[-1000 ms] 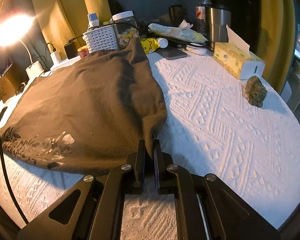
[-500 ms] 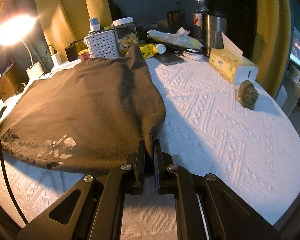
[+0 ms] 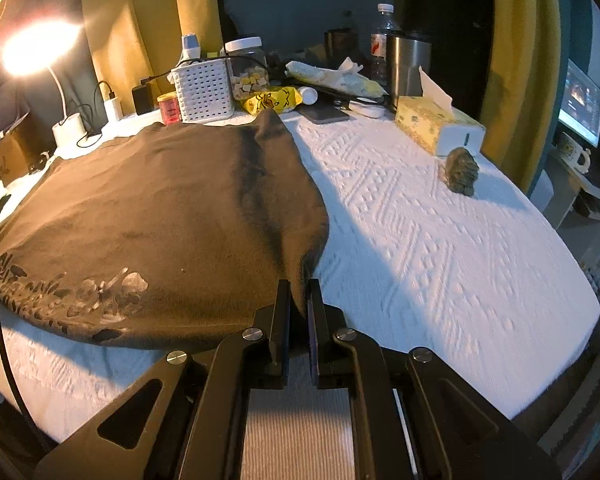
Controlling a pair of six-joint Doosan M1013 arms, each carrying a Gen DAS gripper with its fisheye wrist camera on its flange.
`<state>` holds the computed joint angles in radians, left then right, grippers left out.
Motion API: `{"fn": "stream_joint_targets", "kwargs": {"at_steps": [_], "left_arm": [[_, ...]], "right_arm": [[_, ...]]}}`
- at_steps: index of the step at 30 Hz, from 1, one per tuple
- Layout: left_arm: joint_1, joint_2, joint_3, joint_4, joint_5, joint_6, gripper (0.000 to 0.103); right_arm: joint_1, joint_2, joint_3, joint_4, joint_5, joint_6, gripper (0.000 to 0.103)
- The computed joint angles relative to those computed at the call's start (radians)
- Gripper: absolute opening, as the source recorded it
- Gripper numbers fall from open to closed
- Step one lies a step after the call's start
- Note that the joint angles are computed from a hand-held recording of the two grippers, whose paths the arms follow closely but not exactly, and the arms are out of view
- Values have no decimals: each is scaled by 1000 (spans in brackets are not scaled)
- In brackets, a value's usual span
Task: Fold small clothes
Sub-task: 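Pinch the folded T-shirt edge with both tools and hold it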
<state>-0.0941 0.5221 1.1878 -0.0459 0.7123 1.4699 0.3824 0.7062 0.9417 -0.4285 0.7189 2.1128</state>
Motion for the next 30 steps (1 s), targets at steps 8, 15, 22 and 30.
{"fn": "stream_joint_targets", "kwargs": {"at_steps": [8, 15, 22, 30], "left_arm": [[-11, -25, 49, 21, -4, -5, 5], [-18, -47, 90, 27, -18, -5, 5], [-19, -63, 125, 26, -24, -13, 4], [-8, -62, 108, -18, -4, -4, 8]], "right_arm": [[8, -37, 76, -30, -23, 42, 8], [16, -63, 132, -72, -44, 98, 8], [20, -74, 157, -104, -48, 151, 8], [14, -85, 173, -121, -29, 198, 8]]}}
